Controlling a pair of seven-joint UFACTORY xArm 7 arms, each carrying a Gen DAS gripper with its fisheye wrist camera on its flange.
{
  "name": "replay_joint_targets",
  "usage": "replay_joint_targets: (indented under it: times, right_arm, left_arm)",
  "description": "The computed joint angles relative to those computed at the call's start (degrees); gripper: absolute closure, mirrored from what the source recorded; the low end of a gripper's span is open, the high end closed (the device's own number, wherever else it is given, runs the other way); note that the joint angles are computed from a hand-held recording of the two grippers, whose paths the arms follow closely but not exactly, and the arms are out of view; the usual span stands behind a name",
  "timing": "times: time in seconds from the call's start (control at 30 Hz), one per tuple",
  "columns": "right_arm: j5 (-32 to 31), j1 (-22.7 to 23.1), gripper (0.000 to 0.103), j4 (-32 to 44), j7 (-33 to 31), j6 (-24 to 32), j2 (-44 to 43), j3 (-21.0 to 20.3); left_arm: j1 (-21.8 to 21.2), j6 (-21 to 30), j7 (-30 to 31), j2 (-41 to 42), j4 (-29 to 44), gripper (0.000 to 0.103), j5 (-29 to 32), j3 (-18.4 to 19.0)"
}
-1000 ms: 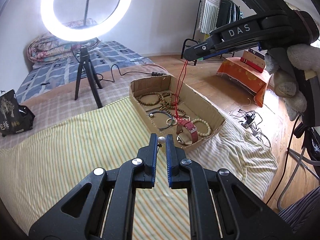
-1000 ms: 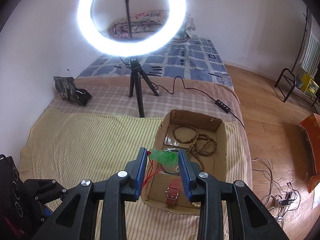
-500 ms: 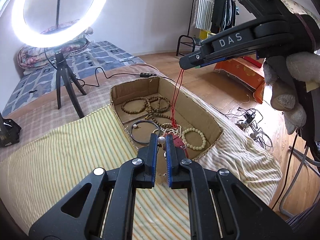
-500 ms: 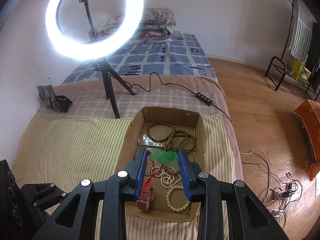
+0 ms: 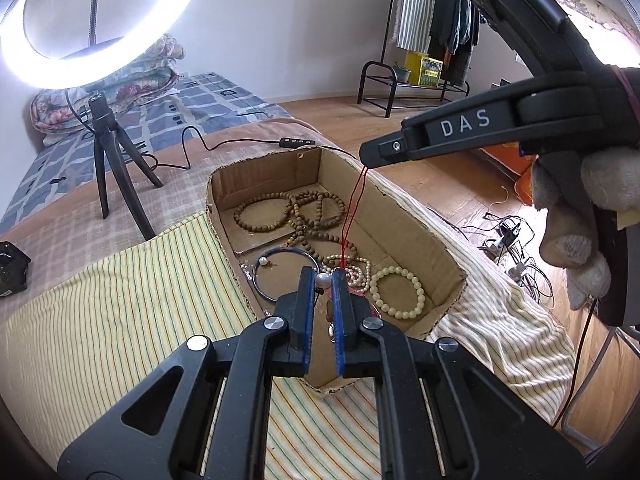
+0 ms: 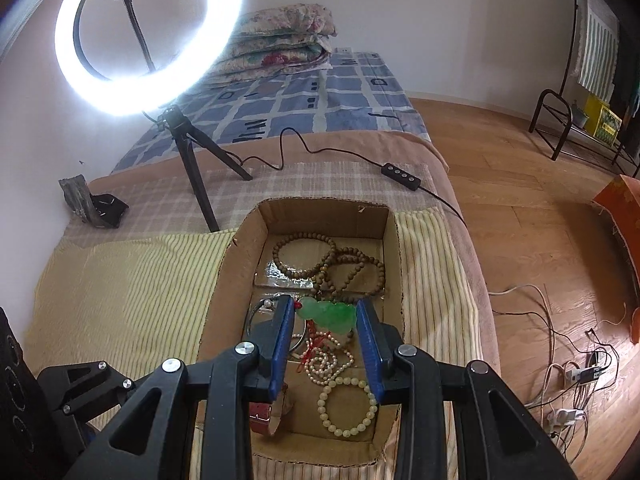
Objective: Organize jewelry
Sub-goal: 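Lower the pendant into the box and open right gripper while left gripper releases the earring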
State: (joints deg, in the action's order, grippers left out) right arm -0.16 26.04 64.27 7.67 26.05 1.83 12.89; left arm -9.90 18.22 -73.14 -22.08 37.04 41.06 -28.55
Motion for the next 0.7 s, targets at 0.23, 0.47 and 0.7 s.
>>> replay_joint_targets:
  times: [0.23,0.47,0.7]
  right_arm:
    - [0.79,-0.37,0.071,0.64,-0.22,-0.88,1.79,-0.35]
    - [1.72,-0.46,0.071,1.37,-0.37,-1.52,3.74,-0.37]
    - [1.60,-0.26,0.071,2.11,0.17,-1.86,5.22,-0.44]
  left_arm:
    - [0.95,-0.51,-0.92,2.07,0.88,0.097,1.58,0.30]
    - [0.17,-0.62,-2.62,4.66,2.05,0.097,3.99,1.80]
    - [-1.39,-0.32,-3.93,5.62,2.51,0.097,5.40,3.49]
